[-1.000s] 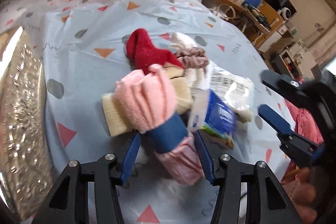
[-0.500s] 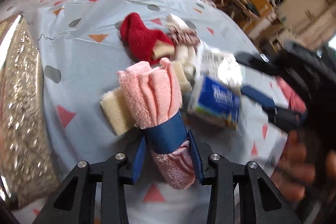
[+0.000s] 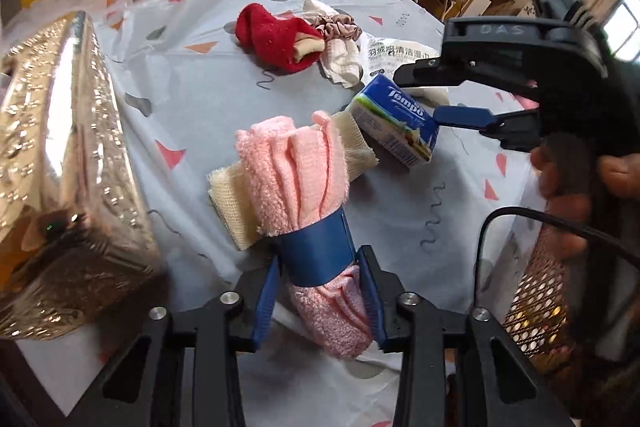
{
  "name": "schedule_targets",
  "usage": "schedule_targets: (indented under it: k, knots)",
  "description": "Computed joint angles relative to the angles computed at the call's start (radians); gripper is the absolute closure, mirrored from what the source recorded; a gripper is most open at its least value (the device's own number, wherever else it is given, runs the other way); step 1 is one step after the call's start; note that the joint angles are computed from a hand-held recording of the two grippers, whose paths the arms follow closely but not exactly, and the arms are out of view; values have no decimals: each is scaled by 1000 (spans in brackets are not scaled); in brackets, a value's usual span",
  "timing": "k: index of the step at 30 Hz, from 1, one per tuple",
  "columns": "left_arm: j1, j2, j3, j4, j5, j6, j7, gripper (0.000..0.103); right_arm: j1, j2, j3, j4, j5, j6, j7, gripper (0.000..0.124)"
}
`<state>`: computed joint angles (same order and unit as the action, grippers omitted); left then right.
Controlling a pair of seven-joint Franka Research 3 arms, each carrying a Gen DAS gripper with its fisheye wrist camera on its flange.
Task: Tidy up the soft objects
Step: 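Grasp the pink rolled towel with the left tool while the right tool grasps the beige mesh roll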
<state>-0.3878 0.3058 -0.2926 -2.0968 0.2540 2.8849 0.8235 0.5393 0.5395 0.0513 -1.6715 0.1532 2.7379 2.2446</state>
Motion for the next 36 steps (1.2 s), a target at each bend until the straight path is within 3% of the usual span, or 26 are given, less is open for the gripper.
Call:
schedule_targets:
  k: [2, 4, 7, 9, 14, 20, 25, 28, 32, 36]
  knots:
    - [5, -21, -5, -35, 5, 55, 18, 67, -18, -23, 29, -19, 10, -8, -60, 68]
    - [-37, -46, 44, -66, 79, 93, -33, 67, -18, -54, 38, -50, 6, 5, -105, 68]
    - [-21, -72, 27, -111, 75, 121, -32, 68, -43, -81, 82, -72, 42, 24, -215, 68]
    - [4, -91, -2, -144, 50, 149, -8, 68, -65, -71, 120, -43, 77, -8, -317, 68]
    - [27, -140, -39, -206, -15, 124, 40, 68, -37, 35, 135, 169, 35, -220, -566, 68]
    - [8, -146, -14, -227, -10, 123, 16, 68, 111, 143, 59, 387, -214, -460, -877, 61]
    - [-1, -145, 1, -238, 12, 143, -28, 68, 194, 247, -4, 519, -332, -559, -947, 56]
    - [6, -147, -4, -245, 5, 148, -37, 68, 218, 296, -36, 560, -365, -536, -920, 56]
    - [0, -140, 5, -241, 22, 153, -50, 68, 188, 297, -30, 539, -310, -445, -820, 86]
    - [-32, -140, 41, -229, 90, 152, -112, 70, 137, 259, -10, 454, -219, -336, -727, 94]
